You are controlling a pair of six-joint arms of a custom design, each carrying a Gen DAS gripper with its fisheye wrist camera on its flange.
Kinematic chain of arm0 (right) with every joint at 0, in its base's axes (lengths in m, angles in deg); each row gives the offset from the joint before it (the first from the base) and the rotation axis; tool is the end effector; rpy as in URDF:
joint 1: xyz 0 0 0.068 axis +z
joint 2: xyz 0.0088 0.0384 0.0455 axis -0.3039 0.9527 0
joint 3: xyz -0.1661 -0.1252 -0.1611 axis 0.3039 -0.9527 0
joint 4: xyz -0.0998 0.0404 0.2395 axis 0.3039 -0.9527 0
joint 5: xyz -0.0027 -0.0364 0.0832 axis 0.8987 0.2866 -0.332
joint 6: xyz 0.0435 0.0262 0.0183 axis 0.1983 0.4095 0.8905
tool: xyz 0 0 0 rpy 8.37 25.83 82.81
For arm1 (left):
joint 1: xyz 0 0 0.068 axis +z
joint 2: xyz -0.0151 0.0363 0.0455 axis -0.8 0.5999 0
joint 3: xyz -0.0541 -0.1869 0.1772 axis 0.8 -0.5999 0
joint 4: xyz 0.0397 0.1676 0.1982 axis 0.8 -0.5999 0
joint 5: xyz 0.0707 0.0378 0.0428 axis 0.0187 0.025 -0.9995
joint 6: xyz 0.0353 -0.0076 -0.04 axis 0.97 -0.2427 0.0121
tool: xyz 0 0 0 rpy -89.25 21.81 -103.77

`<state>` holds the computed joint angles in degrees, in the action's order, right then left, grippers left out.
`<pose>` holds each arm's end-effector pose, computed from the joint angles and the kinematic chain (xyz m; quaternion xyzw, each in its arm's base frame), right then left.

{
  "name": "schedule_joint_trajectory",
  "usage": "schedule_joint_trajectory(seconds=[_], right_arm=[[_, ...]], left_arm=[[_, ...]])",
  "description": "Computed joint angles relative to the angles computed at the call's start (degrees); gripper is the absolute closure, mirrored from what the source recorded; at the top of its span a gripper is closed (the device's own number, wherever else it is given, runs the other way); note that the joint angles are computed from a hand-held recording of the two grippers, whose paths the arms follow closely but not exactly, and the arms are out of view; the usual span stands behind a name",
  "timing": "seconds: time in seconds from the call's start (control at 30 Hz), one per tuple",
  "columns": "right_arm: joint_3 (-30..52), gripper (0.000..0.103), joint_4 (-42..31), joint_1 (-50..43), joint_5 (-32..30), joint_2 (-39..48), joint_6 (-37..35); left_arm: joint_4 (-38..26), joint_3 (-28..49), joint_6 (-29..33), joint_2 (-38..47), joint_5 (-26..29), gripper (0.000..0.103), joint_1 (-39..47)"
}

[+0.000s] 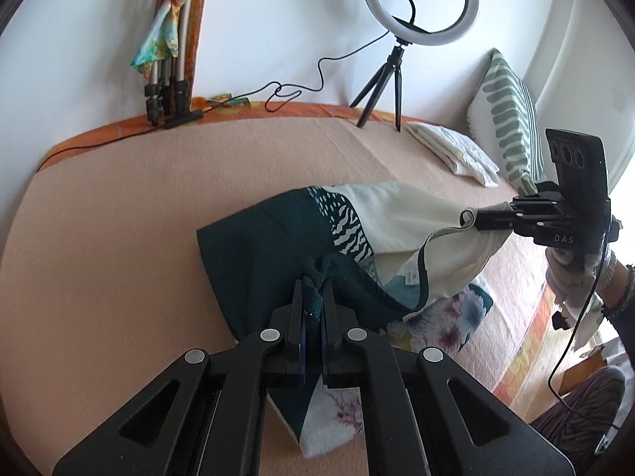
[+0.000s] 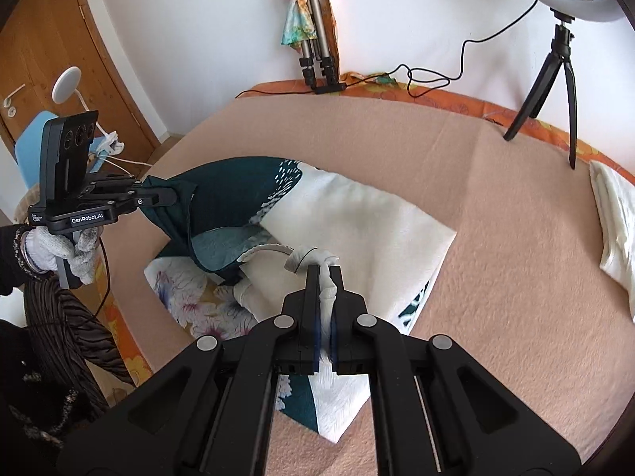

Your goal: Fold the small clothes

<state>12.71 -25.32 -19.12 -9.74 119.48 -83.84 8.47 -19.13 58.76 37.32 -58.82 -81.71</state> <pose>0.2801 0.0104 0.2814 -0.2438 0.9082 0.1843 0.2860 0.2704 -0.1532 0.2639 0.1676 0.9104 -0.1898 0.3271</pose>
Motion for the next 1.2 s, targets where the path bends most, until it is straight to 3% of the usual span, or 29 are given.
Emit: schedule_joint_trajectory(seconds=[0.3,0.37,0.53,0.6,0.67,0.8,0.93,1.1,1.2], right_arm=[[-8.3,0.099,2.5,-5.2,-1.4,-7.8,0.3],[-9.1,0.099,1.8,-6.6,-3.0,-8.8,-0.1],[-12.0,0.099,0.9,-6.5,-0.2,-12.7,-2.9],[-12.8,0.095,-1.1,-6.7,0.9,-14.2,-5.3],[-12.8,0.084,-4.2,-7.8,0.4,-15.2,-7.4],[-12.2,0.08,-9.8,-12.3,-5.0,-18.2,-10.7],[-12.2,0.079,-7.8,-13.3,-8.3,-20.6,-5.2],[-12.8,0.079,0.2,-9.6,-10.2,-18.8,6.8],[-14.2,0.079,5.2,-3.0,-2.2,-18.0,11.3]], left_arm=[[0.5,-9.0,1.3,-7.7,-1.1,0.099,-0.5],[-0.8,-10.0,2.2,-8.9,0.0,0.097,-0.4],[-5.8,-11.7,5.5,-12.7,-0.3,0.089,-1.6],[-7.8,-12.4,7.0,-15.3,-0.6,0.089,-2.1],[-10.0,-12.2,8.5,-17.0,-1.2,0.089,-2.6],[-12.0,-11.7,9.3,-20.3,1.2,0.088,-1.5],[-10.3,-10.4,8.5,-21.5,2.1,0.088,-0.6],[-6.7,-6.6,5.7,-15.0,1.1,0.088,-2.4],[-5.3,-5.4,4.3,-9.0,1.4,0.088,-4.0]])
